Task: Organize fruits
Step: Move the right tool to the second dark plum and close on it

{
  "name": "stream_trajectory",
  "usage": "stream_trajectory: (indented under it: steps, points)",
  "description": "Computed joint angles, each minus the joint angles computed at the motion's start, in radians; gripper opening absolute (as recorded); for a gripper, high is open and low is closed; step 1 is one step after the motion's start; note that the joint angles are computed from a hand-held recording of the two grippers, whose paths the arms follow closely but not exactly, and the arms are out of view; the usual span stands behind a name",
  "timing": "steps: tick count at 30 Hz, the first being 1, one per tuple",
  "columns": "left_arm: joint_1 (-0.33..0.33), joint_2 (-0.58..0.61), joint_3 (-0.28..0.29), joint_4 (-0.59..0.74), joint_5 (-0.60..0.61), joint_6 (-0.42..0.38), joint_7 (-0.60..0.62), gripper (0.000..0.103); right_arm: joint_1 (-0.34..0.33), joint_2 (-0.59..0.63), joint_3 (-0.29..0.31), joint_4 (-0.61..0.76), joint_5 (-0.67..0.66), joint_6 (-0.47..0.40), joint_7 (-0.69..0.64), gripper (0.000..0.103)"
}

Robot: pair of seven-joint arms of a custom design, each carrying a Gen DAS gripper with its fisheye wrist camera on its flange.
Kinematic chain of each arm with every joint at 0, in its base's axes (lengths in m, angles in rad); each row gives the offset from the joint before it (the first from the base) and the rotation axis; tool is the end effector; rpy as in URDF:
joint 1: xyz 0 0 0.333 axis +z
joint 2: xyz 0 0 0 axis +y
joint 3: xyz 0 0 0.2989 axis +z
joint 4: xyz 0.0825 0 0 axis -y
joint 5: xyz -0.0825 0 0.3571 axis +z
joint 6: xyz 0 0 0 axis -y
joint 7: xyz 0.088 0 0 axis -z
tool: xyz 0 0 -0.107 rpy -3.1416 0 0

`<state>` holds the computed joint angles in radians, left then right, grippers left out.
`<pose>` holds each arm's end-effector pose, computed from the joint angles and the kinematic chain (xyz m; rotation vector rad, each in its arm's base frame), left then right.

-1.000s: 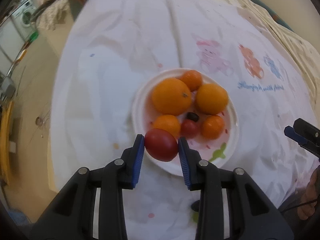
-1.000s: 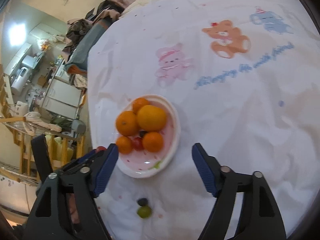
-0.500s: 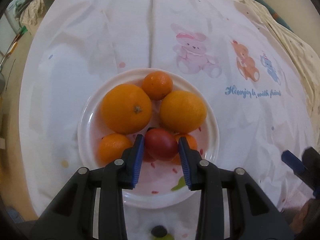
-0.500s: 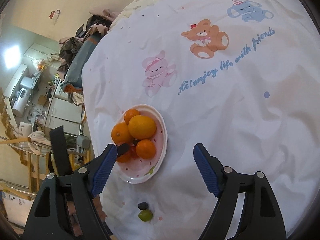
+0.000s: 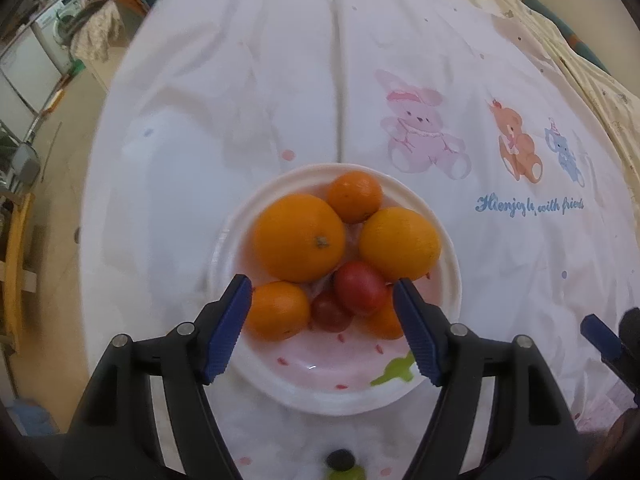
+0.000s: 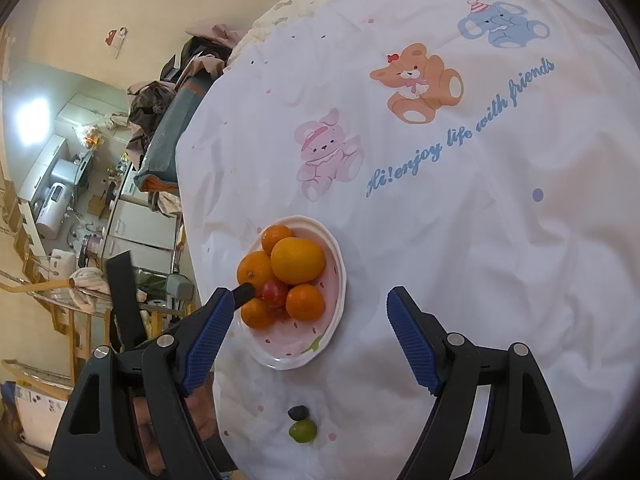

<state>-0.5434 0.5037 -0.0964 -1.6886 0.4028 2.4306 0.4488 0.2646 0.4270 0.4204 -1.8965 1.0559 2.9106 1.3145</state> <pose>0.5395 -0.3901 0.3324 -2.2584 1.7998 -0.3848 0.5319 0.3367 0.3357 -1.5565 1.7641 0.3791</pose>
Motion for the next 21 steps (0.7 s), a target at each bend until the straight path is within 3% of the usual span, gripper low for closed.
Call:
stream_trajectory:
  steps: [5, 21]
  points:
    - [-0.003, -0.084, 0.003, -0.099, 0.053, 0.008, -0.033, 0.07, 0.01, -0.001, -0.005, -0.004, -0.028, 0.001, 0.016, 0.081]
    - [0.059, -0.334, -0.109, -0.446, 0.106, 0.095, -0.108, 0.07, 0.06, -0.029, -0.02, -0.098, -0.285, 0.011, 0.248, 0.081]
